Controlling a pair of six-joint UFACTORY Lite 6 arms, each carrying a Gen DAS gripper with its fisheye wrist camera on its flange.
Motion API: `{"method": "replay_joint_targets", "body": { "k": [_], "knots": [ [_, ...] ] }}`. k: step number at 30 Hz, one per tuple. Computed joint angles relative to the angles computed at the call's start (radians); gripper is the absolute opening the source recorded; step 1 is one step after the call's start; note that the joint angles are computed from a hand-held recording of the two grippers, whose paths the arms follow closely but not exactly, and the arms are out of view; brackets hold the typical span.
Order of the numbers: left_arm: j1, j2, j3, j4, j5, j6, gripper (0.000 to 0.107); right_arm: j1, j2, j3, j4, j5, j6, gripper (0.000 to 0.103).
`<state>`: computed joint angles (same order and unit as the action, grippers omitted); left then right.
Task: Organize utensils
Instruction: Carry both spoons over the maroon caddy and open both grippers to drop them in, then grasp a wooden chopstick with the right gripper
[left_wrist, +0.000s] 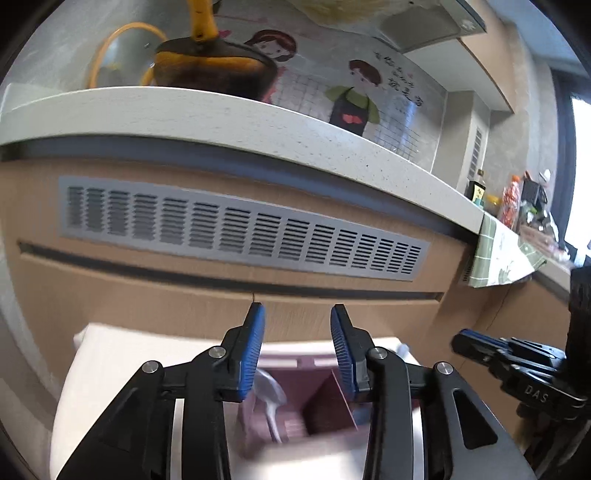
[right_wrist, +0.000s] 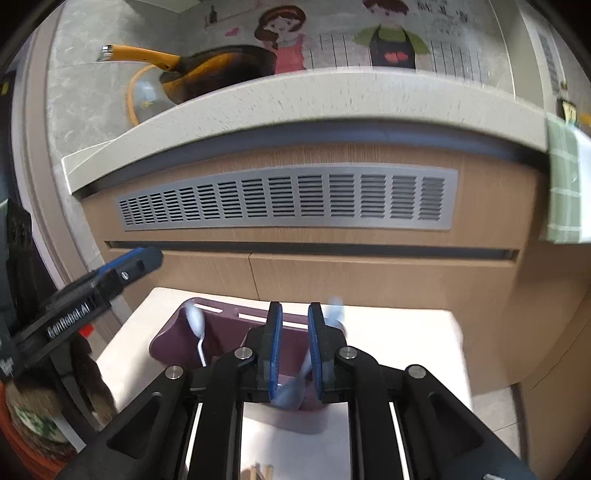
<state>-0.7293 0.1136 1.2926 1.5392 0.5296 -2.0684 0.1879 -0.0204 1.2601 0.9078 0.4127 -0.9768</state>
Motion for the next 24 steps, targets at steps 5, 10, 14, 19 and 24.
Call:
{"method": "replay_joint_targets", "body": {
  "k": [5,10,14,19,24],
  "knots": [
    [-0.162,-0.178,-0.166,-0.238,0.157,0.165,0.038,-0.112,-0.263,-0.219,-0.057,0.125,-0.033,0.02],
    [-0.375,-0.286,-0.361,-0.435,0.256,0.161,0.038,-0.237,-0.523,-0.517,-0.155,0.293,-0.089,0.02],
    [-0.512,-0.275,-0.467,-0.525,0.267,0.019,0.038,-0.418,-0.706,-0.741,-0.184,0.463,-0.155,0.02],
    [-0.608,-0.263,-0.536,-0.571,0.248,-0.121,0.038,-0.708,-0.67,-0.836,-0.156,0.657,-0.26,0.02],
    [-0.649,-0.284,-0.548,-0.584,0.307,-0.143,0.038,-0.707,-0.634,-0.82,-0.11,0.642,-0.25,0.022]
  ]
}}
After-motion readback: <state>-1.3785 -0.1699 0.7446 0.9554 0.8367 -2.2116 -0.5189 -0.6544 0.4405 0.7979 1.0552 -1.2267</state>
